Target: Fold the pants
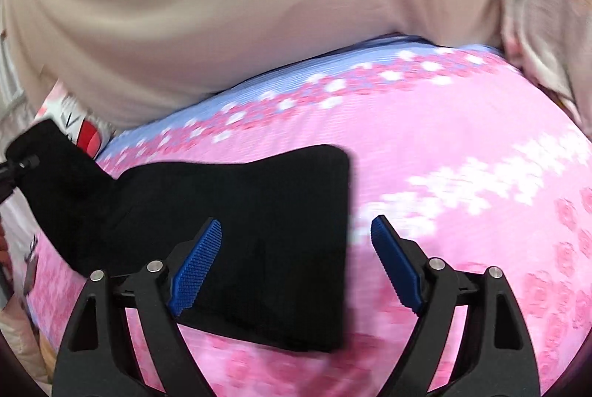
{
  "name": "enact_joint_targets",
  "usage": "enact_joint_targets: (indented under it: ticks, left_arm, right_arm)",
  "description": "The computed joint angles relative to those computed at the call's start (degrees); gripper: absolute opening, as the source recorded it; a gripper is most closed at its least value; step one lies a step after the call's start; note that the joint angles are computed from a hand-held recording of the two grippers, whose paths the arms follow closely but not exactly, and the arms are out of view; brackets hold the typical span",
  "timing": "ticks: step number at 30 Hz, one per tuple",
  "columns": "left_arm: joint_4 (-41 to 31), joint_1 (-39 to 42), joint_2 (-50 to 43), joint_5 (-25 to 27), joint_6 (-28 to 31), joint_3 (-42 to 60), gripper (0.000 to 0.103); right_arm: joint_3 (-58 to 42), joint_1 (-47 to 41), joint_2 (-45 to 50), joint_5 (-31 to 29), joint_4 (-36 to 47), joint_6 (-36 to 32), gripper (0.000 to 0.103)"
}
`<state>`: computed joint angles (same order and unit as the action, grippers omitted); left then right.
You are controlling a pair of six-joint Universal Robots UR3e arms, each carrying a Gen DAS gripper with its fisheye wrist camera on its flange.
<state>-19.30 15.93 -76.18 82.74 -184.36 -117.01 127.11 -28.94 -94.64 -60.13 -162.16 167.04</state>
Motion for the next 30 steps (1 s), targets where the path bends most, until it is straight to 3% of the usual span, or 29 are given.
enact_joint_targets:
  ticks: [4, 9, 15, 21, 26, 28, 30]
  left_arm:
    - [-0.3, -18.8, -15.2, 7.7, -2.1, 14.3, 0.014]
    - [-5.2, -31.1, -32.2, 9.5, -4.7, 30.2, 0.014]
    - [-13.0, -40.8, -47.9, 16.4, -8.0, 44.9, 0.014]
    - [-15.0, -44.3, -52.4, 22.6, -10.2, 48.1, 0.020]
    - [-14.5, -47.8, -53.0, 26.6, -10.1, 48.6, 0.038]
    - [-7.9, -47.8, -48.2, 21.9, -9.0, 41.4, 0.069]
    - [0.5, -47.4, -41.7, 16.8, -7.5, 32.3, 0.069]
  right_arm:
    - [3.2, -10.3, -5.6, 5.0, 4.8, -4.3, 0.081]
    - [5.6, -23.2, -12.2, 11.0, 13.7, -11.2, 0.083]
    - [6.3, -31.8, -14.5, 14.4, 22.6, -18.6, 0.083]
    - [4.8, -34.1, -10.4, 16.9, 27.1, -21.9, 0.083]
    - [3.8, -34.8, -9.3, 18.0, 29.7, -22.7, 0.083]
    - [3.9, -35.1, -9.6, 18.1, 30.1, -22.8, 0.083]
    - [4.1, -35.2, -9.9, 17.9, 30.0, -22.6, 0.083]
